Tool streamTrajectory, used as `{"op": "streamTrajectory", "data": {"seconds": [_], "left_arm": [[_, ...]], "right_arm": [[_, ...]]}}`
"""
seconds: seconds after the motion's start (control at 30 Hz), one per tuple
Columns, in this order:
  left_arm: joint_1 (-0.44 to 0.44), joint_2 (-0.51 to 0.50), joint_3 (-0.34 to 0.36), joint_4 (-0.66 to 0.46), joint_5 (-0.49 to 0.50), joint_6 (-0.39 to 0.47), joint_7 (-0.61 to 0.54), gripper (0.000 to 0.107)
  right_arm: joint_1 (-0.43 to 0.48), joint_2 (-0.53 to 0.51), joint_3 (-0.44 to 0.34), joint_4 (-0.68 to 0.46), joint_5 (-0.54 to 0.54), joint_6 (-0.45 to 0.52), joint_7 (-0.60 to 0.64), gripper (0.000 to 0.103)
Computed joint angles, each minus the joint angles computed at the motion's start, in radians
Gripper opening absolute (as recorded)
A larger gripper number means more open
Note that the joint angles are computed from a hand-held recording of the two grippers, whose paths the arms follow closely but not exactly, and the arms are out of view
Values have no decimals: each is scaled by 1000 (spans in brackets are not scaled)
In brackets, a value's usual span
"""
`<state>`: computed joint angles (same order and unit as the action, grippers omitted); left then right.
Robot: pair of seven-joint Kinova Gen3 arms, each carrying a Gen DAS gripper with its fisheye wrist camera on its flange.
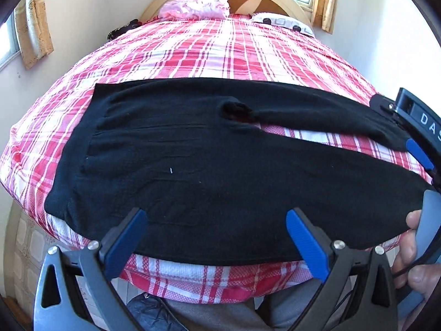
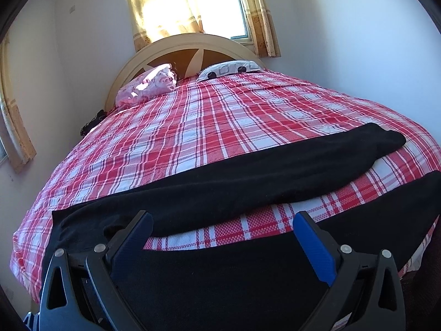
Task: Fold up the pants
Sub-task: 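Move the right gripper to the pants leg cuff and close on it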
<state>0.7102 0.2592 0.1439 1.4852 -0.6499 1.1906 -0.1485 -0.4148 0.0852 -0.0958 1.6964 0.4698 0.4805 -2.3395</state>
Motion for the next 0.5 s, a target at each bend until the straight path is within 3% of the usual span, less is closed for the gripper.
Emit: {"op": "streamTrajectory", "data": {"seconds": [0.3, 0.5], "left_arm": [[-3, 80, -40, -96, -85, 141, -111, 103], [-20, 89, -58, -99, -73, 109, -142, 103]], "right_arm": [[-15, 20, 2, -18, 9, 28, -4, 102], [-25, 38, 3, -40, -2, 50, 22, 102]]}}
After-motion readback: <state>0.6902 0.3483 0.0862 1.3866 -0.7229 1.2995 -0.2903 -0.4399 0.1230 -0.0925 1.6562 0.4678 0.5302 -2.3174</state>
